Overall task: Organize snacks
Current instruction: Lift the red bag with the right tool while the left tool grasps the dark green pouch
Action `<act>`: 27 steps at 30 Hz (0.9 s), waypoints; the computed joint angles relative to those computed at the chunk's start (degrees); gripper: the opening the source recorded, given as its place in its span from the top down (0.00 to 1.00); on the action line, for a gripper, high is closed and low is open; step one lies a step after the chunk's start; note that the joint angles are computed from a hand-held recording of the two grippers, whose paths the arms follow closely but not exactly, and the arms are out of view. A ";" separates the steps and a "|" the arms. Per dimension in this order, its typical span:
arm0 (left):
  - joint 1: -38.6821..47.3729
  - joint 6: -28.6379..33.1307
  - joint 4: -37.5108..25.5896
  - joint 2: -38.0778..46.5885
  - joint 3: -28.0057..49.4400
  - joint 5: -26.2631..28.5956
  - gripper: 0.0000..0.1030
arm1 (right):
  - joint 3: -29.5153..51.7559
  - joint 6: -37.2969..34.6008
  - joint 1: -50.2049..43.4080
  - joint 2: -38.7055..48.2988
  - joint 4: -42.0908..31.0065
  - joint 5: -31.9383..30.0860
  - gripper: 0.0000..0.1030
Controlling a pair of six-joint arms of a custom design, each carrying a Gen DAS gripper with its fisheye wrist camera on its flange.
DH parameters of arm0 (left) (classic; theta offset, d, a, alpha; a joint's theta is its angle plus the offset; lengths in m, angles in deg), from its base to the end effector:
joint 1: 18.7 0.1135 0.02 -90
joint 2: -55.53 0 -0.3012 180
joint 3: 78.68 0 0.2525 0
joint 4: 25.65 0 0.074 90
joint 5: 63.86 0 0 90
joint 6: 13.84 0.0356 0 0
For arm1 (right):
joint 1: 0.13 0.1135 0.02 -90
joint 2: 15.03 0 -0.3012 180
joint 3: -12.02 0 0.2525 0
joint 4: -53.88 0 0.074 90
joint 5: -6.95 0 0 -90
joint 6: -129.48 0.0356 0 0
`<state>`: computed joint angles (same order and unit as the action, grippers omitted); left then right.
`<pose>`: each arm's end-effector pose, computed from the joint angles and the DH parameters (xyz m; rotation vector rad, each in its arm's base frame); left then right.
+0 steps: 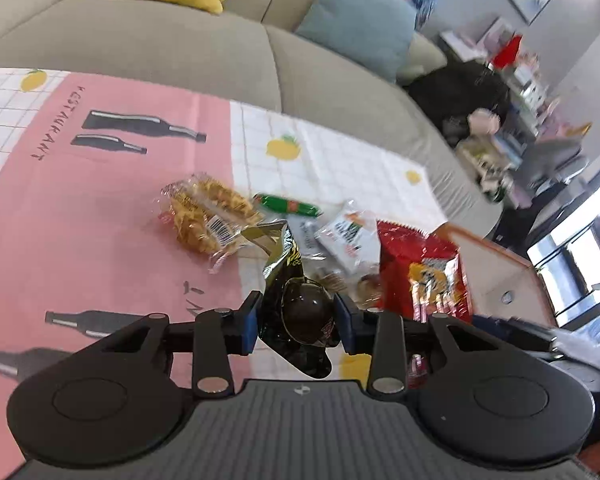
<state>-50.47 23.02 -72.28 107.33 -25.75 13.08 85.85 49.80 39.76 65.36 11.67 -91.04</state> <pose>0.1423 -0.0786 0.2777 -0.5516 2.3214 -0.4569 0.2213 0.1914 0.2995 -0.6988 2.3913 0.5550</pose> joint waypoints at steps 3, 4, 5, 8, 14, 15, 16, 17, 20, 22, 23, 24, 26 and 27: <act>-4.66 -3.76 -1.86 -1.79 2.10 -3.48 0.81 | -0.22 0.07 -0.77 -3.54 -2.18 -1.06 0.35; -5.30 -4.23 -2.05 -1.85 3.10 -3.12 0.91 | -0.19 0.05 -1.28 -4.54 -2.92 -1.72 0.35; -6.32 -5.06 -2.52 -1.25 4.16 -3.60 0.91 | -0.16 0.10 -1.86 -5.61 -3.75 -2.51 0.35; -10.52 -4.73 -2.15 1.10 6.92 -6.90 0.99 | -0.17 0.39 -3.93 -8.55 -6.09 -4.98 0.35; -14.36 -2.81 -3.17 5.92 11.94 -10.49 1.00 | -1.44 -1.24 -7.67 -14.07 -9.11 -5.45 0.35; -14.61 -2.37 -3.56 6.36 12.37 -10.59 1.00 | -1.59 -1.63 -8.60 -14.86 -9.66 -5.70 0.35; -14.16 -1.82 -3.78 6.93 12.76 -9.80 1.00 | -1.74 -2.10 -9.66 -15.54 -10.16 -6.07 0.35; -14.29 -1.63 -4.60 6.89 12.89 -9.15 1.00 | -1.89 -2.45 -10.60 -16.10 -10.64 -6.52 0.35; -15.32 -1.29 -7.95 7.96 13.79 -8.18 0.94 | -2.73 -3.60 -13.44 -17.60 -11.80 -9.02 0.35; -16.45 -0.82 -10.10 8.52 13.60 -8.43 0.81 | -3.54 -4.34 -14.41 -18.36 -12.26 -9.99 0.35; -16.89 -0.89 -10.53 8.88 13.14 -8.39 0.76 | -4.03 -4.55 -14.82 -18.91 -12.46 -10.47 0.35; -17.13 -1.11 -10.96 9.15 12.76 -8.10 0.72 | -4.30 -5.00 -15.53 -19.31 -12.62 -11.03 0.35; -16.69 -1.89 -10.68 9.88 11.40 -6.85 0.66 | -4.52 -6.33 -17.14 -20.06 -13.06 -11.47 0.35; -16.04 -2.37 -10.07 10.21 10.45 -5.86 0.60 | -4.40 -6.93 -18.17 -20.15 -13.24 -11.78 0.35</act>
<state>-66.51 20.65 -82.35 117.54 -15.30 7.22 81.45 42.88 21.59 45.21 -1.57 -102.82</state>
